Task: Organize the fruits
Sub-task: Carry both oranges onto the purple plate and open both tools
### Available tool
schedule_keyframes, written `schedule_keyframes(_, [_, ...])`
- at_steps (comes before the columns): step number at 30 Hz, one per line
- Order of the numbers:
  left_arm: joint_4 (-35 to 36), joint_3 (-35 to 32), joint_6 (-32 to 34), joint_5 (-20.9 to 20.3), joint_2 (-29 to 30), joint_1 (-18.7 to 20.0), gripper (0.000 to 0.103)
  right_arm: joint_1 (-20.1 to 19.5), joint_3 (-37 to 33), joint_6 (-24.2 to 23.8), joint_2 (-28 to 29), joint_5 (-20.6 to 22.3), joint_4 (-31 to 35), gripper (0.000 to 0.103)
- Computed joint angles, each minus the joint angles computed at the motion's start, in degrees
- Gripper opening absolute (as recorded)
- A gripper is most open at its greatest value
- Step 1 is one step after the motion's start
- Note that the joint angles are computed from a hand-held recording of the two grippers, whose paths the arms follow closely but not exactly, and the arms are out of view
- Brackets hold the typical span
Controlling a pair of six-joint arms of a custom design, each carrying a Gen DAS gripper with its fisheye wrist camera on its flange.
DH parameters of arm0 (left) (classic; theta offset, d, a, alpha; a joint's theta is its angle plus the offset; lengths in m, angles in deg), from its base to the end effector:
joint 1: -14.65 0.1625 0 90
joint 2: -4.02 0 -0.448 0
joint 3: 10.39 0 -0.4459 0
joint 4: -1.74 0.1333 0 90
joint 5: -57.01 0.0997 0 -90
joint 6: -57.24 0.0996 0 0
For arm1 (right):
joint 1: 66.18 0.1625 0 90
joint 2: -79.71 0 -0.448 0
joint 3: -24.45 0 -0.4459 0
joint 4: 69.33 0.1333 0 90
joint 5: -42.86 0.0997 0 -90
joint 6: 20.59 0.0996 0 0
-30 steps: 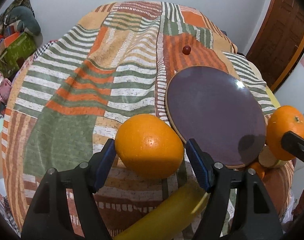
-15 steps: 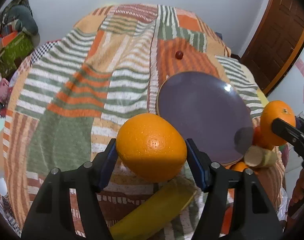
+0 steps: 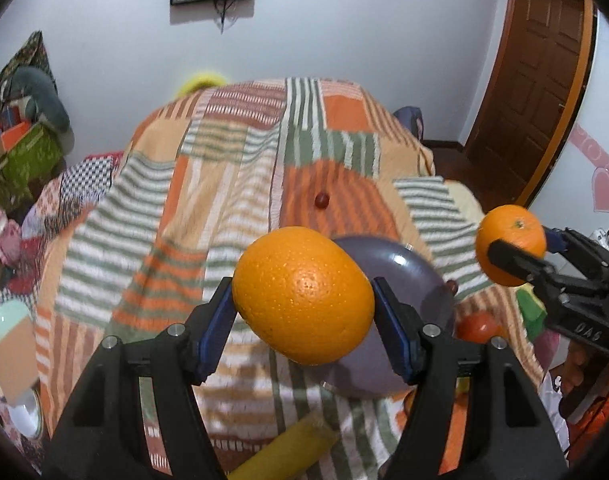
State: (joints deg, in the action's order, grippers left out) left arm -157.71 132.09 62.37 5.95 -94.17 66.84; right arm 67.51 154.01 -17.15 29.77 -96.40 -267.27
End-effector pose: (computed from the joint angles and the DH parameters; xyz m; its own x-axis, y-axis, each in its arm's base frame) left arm -0.0773 -0.4192 0.2668 -0.7256 0.3286 -0.6046 0.6223 0.6885 -0.3726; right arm 0.3784 -0.3124 0.0569 -0.7554 -0.1524 0.6373 -0.5638 0.6469 -0.5136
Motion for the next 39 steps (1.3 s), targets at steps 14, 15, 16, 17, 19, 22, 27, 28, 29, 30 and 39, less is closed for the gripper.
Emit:
schedule_keyframes(14, [-1.3, -4.8, 4.4, -2.6, 9.8, 2.9, 0.066, -5.6, -2.8, -4.7, 2.7, 2.0, 4.5, 0.061])
schedule_keyframes(15, [-1.1, -5.2, 4.6, -2.7, 10.6, 3.3, 0.066, -6.1, -3.0, -4.9, 2.7, 2.2, 5.4, 0.061])
schedule_keyframes(16, [-0.8, -5.8, 4.9, -2.8, 11.6, 3.9, 0.066, -6.5, -3.1, -5.0, 2.7, 2.4, 6.2, 0.061])
schedule_keyframes(17, [-0.6, -6.2, 5.0, -3.0, 12.3, 4.3, 0.066, -7.1, -3.3, -5.1, 2.6, 3.0, 7.2, 0.061])
schedule_keyframes(19, [-0.4, -7.0, 5.6, -3.4, 13.7, 5.2, 0.066, -7.8, -3.4, -5.5, 2.5, 3.3, 8.0, 0.061])
schedule_keyframes(22, [-1.0, -8.1, 7.3, -3.4, 16.3, 6.4, 0.066, -8.5, -4.0, -6.7, 2.7, 3.4, 9.2, 0.061])
schedule_keyframes(27, [0.5, -10.7, 7.8, -5.1, 19.6, 8.7, 0.066, -10.2, -4.9, -8.1, 2.5, 6.1, 11.8, 0.061])
schedule_keyframes(28, [0.7, -11.2, 8.0, -5.3, 20.2, 9.1, 0.066, -10.5, -5.1, -8.2, 2.5, 6.4, 12.4, 0.061])
schedule_keyframes(29, [0.5, -11.3, 8.3, -5.2, 20.6, 9.2, 0.066, -10.8, -5.3, -8.4, 2.6, 6.5, 12.8, 0.061])
schedule_keyframes(30, [0.0, -11.5, 8.8, -4.8, 21.2, 9.3, 0.066, -11.0, -5.5, -8.7, 2.8, 6.5, 13.1, 0.061])
schedule_keyframes(39, [1.4, -13.5, 9.3, -5.0, 23.9, 11.1, 0.066, -12.5, -6.2, -10.0, 3.2, 8.0, 15.5, 0.061])
